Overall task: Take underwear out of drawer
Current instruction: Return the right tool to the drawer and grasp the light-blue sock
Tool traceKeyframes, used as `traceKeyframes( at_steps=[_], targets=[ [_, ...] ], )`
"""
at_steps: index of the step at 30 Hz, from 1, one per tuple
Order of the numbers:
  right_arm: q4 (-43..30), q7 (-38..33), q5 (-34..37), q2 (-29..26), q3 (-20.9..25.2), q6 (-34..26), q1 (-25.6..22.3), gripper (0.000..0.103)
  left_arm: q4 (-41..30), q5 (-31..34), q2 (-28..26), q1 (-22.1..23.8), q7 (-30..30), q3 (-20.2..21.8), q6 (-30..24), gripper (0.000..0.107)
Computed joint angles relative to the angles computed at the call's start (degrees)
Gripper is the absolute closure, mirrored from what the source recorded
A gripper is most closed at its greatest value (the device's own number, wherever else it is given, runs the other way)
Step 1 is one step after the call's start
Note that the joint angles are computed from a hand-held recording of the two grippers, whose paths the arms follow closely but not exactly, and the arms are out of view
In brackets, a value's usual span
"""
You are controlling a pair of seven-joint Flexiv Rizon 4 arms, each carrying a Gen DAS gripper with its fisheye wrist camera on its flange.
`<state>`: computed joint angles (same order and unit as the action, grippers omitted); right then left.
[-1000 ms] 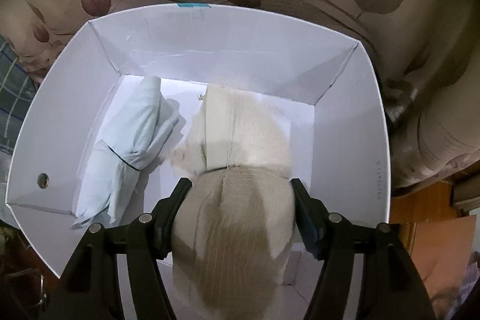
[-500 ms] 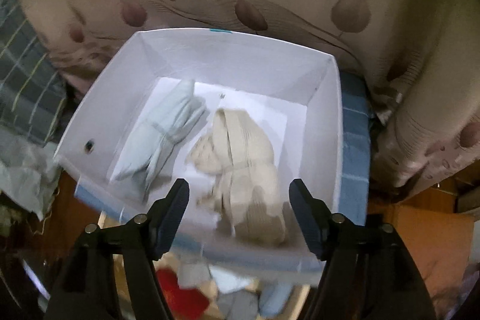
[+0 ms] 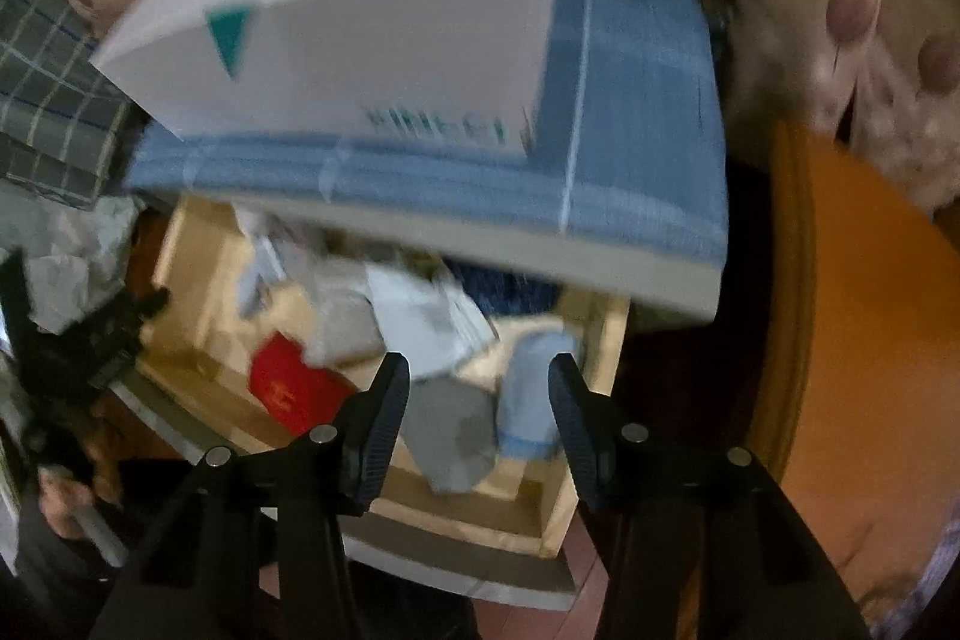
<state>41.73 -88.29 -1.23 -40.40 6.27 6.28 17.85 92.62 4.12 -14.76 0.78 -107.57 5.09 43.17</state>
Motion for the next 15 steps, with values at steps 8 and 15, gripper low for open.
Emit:
traceKeyframes(
  at_steps=[8, 15],
  targets=[
    [5.3, -0.1, -1.7, -1.3, -0.6, 1.0, -0.1, 0.061, -0.2, 0.2, -0.2, 0.0, -0.2, 0.0, -0.4, 0.046],
    [7.2, -0.1, -5.1, -3.0, -1.6, 3.2, 1.3, 0.061, -0.3, 0.1, -0.4, 0.0, -0.1, 0.0, -1.0, 0.046]
  ],
)
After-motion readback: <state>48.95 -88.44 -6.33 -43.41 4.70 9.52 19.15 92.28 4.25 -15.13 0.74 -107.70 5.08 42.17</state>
